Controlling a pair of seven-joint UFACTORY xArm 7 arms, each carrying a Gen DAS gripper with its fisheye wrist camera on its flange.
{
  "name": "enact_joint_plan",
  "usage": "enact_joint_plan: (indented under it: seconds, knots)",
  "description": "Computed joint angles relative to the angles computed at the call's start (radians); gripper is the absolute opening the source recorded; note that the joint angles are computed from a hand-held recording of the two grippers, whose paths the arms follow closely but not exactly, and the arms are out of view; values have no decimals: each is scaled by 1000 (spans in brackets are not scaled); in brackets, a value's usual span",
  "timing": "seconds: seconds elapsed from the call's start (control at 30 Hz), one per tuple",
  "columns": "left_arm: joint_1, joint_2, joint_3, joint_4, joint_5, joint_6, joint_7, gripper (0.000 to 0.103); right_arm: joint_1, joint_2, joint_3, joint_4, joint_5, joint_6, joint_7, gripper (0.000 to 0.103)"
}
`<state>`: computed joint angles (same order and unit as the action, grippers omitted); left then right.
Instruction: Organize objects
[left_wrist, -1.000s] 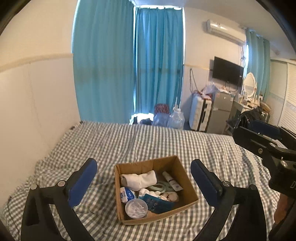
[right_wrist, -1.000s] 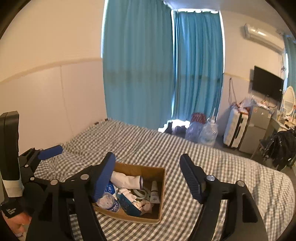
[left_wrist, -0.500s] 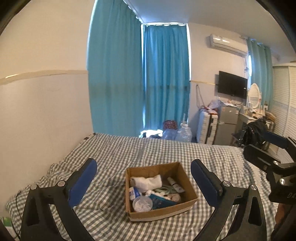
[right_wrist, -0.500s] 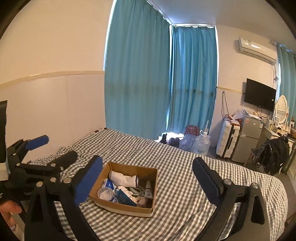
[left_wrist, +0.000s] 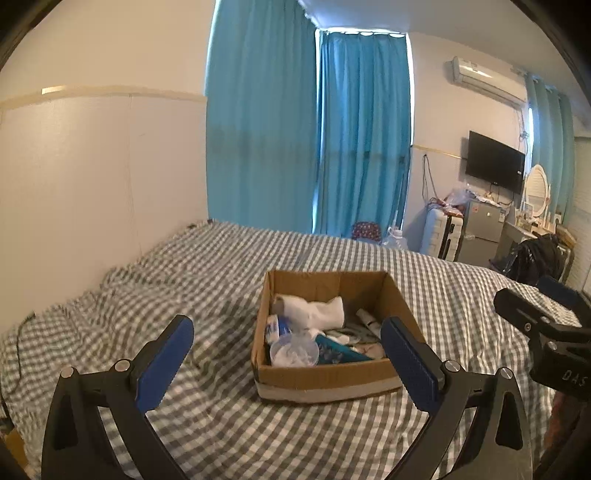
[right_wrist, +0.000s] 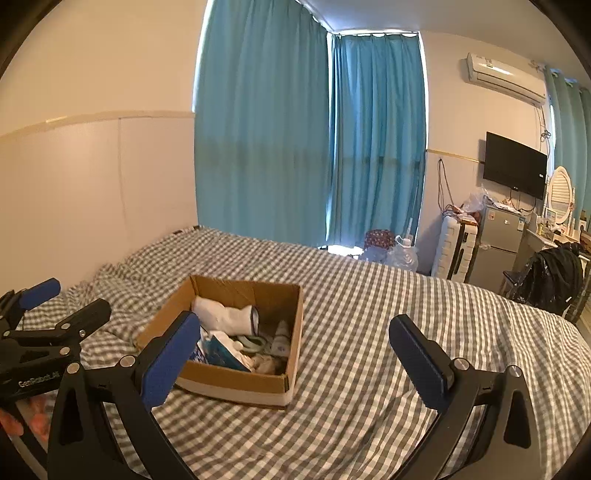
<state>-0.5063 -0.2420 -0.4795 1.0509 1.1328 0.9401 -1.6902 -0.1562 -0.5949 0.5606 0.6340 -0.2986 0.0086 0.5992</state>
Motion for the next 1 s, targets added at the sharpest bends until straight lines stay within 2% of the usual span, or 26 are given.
enact_joint_plan:
  seconds: [0.27, 0.6, 1.0]
  knots:
    - [6, -25, -7, -30, -23, -3, -1, 103, -59, 13, 78, 15, -29, 1, 35, 103]
    - [9, -24, -24, -22, -35, 11, 13, 103, -45, 2, 56, 1, -29, -5, 40, 103]
    - [1, -28, -22, -22, -39, 17, 15, 103, -56, -1, 69, 2, -22, -8, 46, 103]
